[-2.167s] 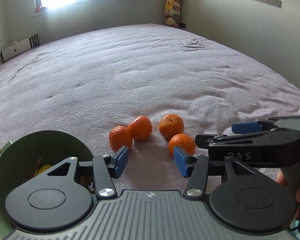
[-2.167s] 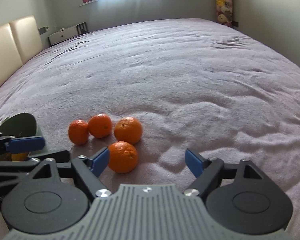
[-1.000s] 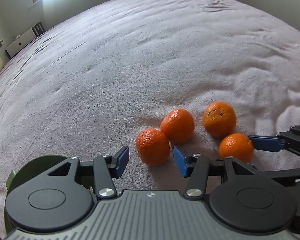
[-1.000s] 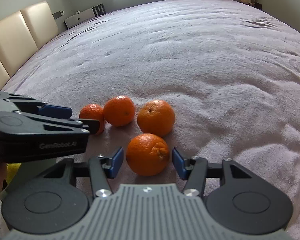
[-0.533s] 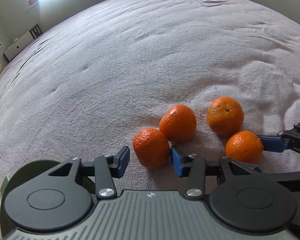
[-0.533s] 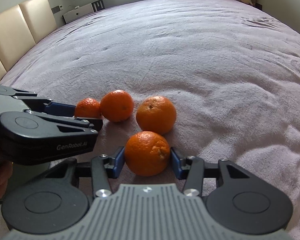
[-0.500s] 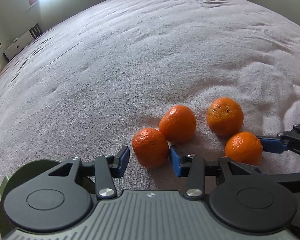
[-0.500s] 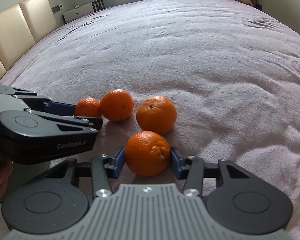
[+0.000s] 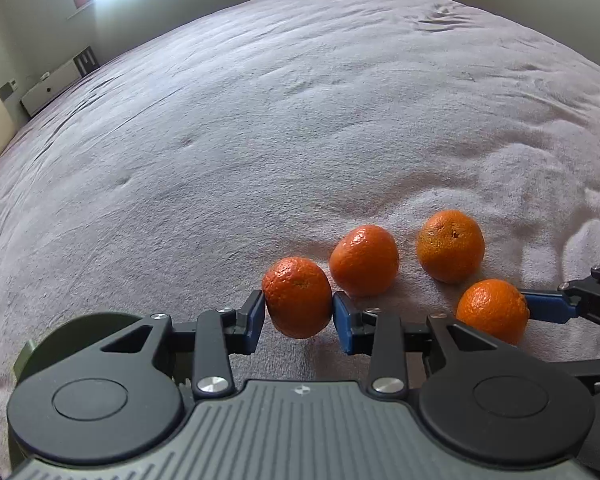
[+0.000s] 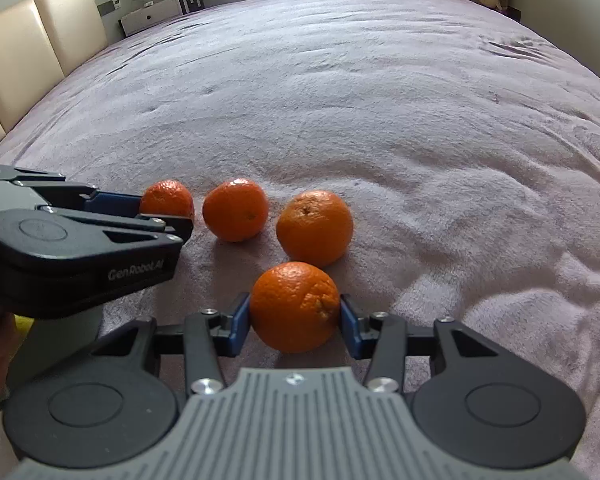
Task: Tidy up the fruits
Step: 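Grasp a mandarin with the right tool while the left tool grasps another mandarin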
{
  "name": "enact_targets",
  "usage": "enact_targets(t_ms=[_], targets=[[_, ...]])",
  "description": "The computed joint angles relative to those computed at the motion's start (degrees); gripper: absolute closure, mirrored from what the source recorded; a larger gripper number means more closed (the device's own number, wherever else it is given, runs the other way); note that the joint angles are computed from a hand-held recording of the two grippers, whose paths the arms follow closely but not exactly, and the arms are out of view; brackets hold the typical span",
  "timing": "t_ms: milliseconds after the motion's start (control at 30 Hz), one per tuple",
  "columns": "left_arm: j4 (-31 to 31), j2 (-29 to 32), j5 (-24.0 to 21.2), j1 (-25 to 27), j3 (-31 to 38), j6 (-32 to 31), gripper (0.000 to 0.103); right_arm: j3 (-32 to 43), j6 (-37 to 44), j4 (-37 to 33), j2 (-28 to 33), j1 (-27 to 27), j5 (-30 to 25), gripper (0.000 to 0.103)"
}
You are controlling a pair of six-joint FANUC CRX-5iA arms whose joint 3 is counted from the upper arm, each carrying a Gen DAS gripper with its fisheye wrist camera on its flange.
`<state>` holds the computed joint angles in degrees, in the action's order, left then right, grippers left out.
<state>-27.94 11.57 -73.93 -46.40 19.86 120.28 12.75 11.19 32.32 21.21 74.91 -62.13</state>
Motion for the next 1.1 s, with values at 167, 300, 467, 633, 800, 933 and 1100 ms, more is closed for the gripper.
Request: enact_targets(t_ms=[167,300,467,633,800,933,1100], targets=[[0.0,-1.2,0.0,-0.5,-0.1,1.3,0.062,2.3,1.2,-1.4,0.7,0.5,-3.0,0.059],[-0.2,-2.3,-0.2,-1.2,0.0,1.8,0.062,2.3,0.4,-1.4,0.2,0.8,-3.5,0.060],[1.2,-4.1,0.1,-1.4,-0.6,3.2,0.062,1.9,-1.4,-0.7,-0.9,1.2,-2.9,0.060],[0.9,-5.7,-0.5,-2.1,-0.6,4.8,0.062,2.0,-1.4,1.1,-1.5,2.1,-2.8,0.060],[0.8,-7.8,-1.0,-2.6,-1.2,6.5,0.062,1.8,-2.2,2.9,-2.3,3.1,-2.7,0.060],[-0.6,-9.2,-2.6,-3.4,-1.3,7.7,0.062,1.3,-3.0,4.8,-3.2,3.8,-2.0,0.060],[-1.0,-11.8,-3.6,-3.6,-2.5,9.1,0.062,1.4,-2.9,7.2,-3.6,4.7,-0.6,0.060]])
